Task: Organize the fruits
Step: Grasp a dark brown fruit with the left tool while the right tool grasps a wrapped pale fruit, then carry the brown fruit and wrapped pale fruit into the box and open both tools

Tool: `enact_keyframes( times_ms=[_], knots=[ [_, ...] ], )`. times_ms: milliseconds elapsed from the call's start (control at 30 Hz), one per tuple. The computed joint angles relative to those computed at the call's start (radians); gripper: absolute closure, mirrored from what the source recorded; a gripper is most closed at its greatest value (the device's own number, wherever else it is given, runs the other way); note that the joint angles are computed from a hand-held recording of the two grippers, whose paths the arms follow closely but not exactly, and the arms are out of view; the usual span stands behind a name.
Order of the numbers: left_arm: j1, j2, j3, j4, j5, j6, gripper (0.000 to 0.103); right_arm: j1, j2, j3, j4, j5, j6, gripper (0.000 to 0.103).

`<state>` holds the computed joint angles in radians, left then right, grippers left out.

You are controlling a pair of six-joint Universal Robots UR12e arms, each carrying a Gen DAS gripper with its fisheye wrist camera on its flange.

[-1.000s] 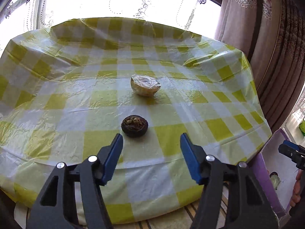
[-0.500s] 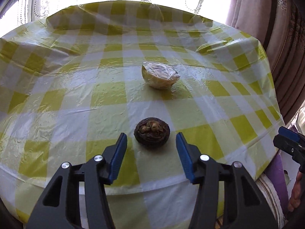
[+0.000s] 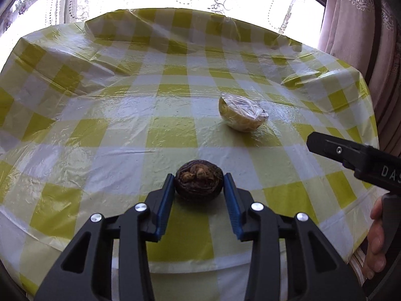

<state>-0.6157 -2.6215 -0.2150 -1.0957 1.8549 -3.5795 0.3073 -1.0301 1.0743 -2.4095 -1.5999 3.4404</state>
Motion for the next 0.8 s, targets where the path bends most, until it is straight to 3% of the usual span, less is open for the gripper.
enact_keyframes(
  times_ms=[133,267,567,667,700,800],
  knots=[
    [0.005,0.069,-0.146,0.105,0.044,-0.091,0.063,0.01,0.061,-0.093,0.04,0.008,-0.012,0.019],
    [0.009,0.105,-0.221,0.17,0.062,-0.143,0.063,0.022,0.126,-0.196,0.085,0.008,-0.029,0.019],
    [0.014,0.127,-0.267,0.211,0.047,-0.154,0.063,0.046,0.238,-0.39,0.197,-0.029,-0.063,0.022],
    [0.013,0.128,-0.269,0.211,0.046,-0.156,0.063,0.05,0.256,-0.421,0.217,-0.065,-0.071,0.03],
    [0.013,0.129,-0.271,0.213,0.045,-0.157,0.063,0.05,0.258,-0.424,0.221,-0.072,-0.073,0.037],
    [0.013,0.13,-0.272,0.21,0.037,-0.157,0.063,0.047,0.259,-0.423,0.217,-0.064,-0.078,0.039]
  ],
)
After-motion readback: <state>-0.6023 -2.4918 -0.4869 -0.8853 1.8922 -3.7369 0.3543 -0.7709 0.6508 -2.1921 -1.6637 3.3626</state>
